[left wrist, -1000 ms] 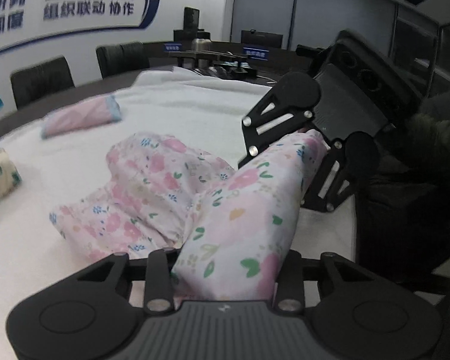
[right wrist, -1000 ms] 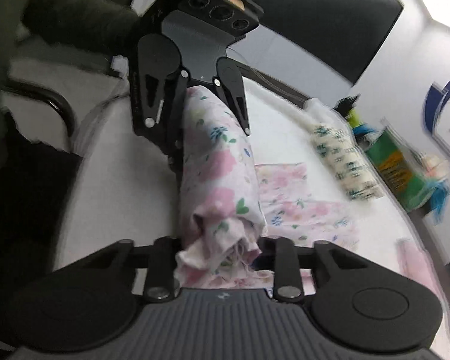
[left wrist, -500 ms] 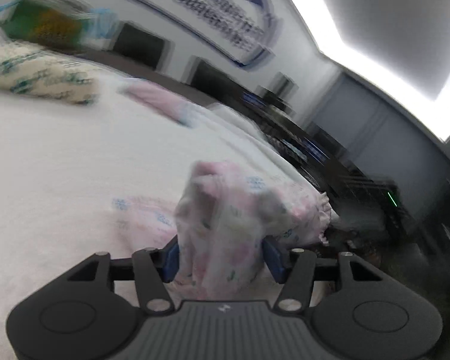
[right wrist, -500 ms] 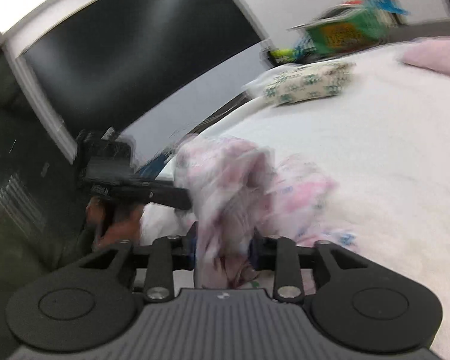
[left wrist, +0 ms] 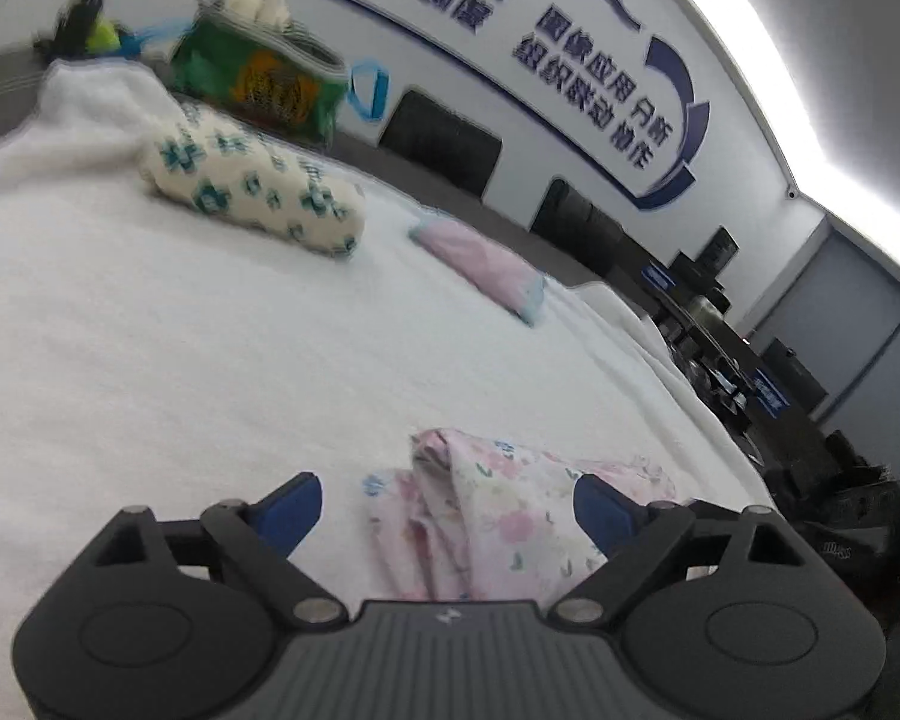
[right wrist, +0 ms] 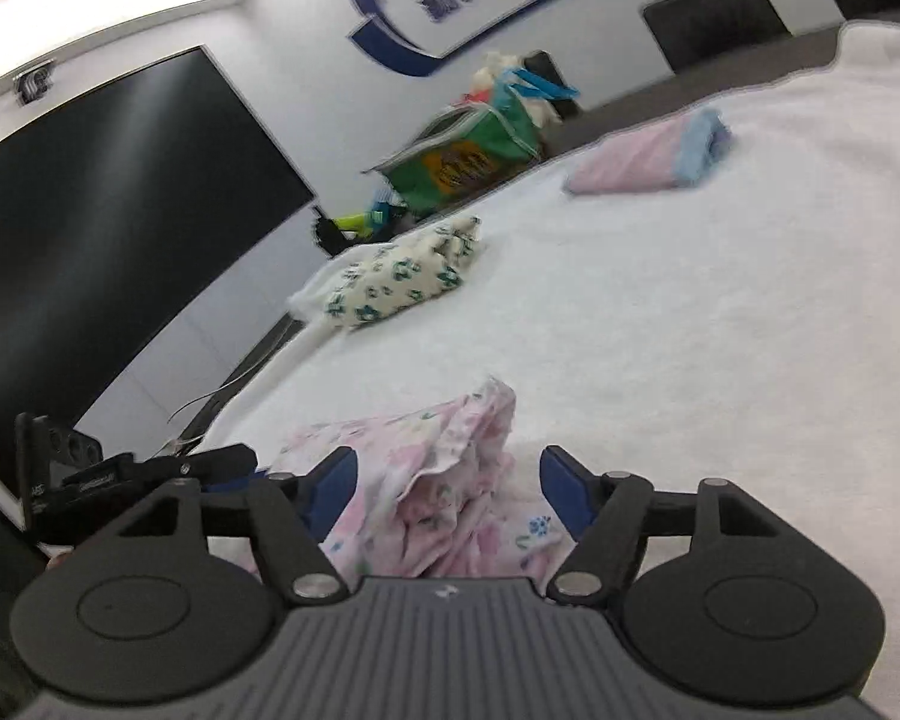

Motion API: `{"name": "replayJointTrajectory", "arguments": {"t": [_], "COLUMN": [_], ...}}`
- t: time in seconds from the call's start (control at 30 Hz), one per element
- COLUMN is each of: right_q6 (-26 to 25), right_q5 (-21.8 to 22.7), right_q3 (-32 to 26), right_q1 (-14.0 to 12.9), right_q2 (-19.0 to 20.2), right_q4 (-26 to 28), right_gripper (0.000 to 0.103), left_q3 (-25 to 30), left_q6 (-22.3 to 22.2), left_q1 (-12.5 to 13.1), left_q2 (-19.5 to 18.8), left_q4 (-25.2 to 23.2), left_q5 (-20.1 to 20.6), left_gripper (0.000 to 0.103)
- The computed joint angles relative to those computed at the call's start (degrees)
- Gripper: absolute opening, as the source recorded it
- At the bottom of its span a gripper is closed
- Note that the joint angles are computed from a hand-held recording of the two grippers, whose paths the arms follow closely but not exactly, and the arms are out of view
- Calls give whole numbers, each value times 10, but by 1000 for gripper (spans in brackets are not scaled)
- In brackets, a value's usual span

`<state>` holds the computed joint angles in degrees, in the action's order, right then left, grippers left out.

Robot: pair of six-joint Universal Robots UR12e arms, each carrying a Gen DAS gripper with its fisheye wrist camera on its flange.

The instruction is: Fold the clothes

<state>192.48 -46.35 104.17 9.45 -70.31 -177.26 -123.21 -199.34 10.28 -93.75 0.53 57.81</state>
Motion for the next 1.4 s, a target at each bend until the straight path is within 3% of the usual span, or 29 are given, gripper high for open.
{"name": "replayJointTrajectory", "arguments": {"t": [0.03,0.07,0.23,0.27,0.33,0.37,0.4,0.53,0.57,0.6,0.63,0.67,0.7,0.83,0.93,1.17,1.27,1.4], "right_q6": [7,17,26,27,17,8,0,6,2,3,7,7,8,23,64,79,97,127], "right_q5": [0,9,-1,-3,-16,-21,-23,-2,0,2,4,16,37,66,92,49,57,55], "right_q3": [-6,-11,-29,-27,-13,-7,-1,-3,-7,-8,-9,-14,-17,-19,-23,-28,-45,-113], "right_q1": [4,5,20,19,13,11,9,11,14,16,18,18,17,19,17,30,33,46], "right_q2": [7,14,27,24,5,-2,-8,-5,-2,3,7,10,13,15,20,21,23,47], "right_q4": [7,9,30,27,33,37,38,56,65,60,56,67,70,33,6,43,7,-34], "right_gripper": [54,42,39,43,64,80,86,85,79,64,55,33,21,17,17,17,17,17], "left_q3": [7,12,19,16,9,7,5,17,20,23,25,26,25,14,8,21,39,99], "left_q6": [-4,-6,5,6,3,5,7,13,16,15,10,2,-10,-37,-22,-1,25,48], "left_q1": [0,-1,-5,-2,8,12,16,16,13,12,12,13,15,26,31,33,44,59], "left_q2": [-7,-13,-22,-21,-15,-12,-8,-14,-17,-18,-20,-21,-21,-15,-6,-10,2,1], "left_q4": [-15,-24,-36,-35,-37,-44,-51,-81,-84,-90,-99,-104,-103,-64,-41,-96,-104,-128], "left_q5": [-19,-31,-47,-51,-59,-65,-71,-99,-99,-101,-104,-108,-111,-131,-133,-124,-140,-137], "left_gripper": [86,77,64,64,67,67,68,66,61,47,41,34,28,20,19,16,16,17]}}
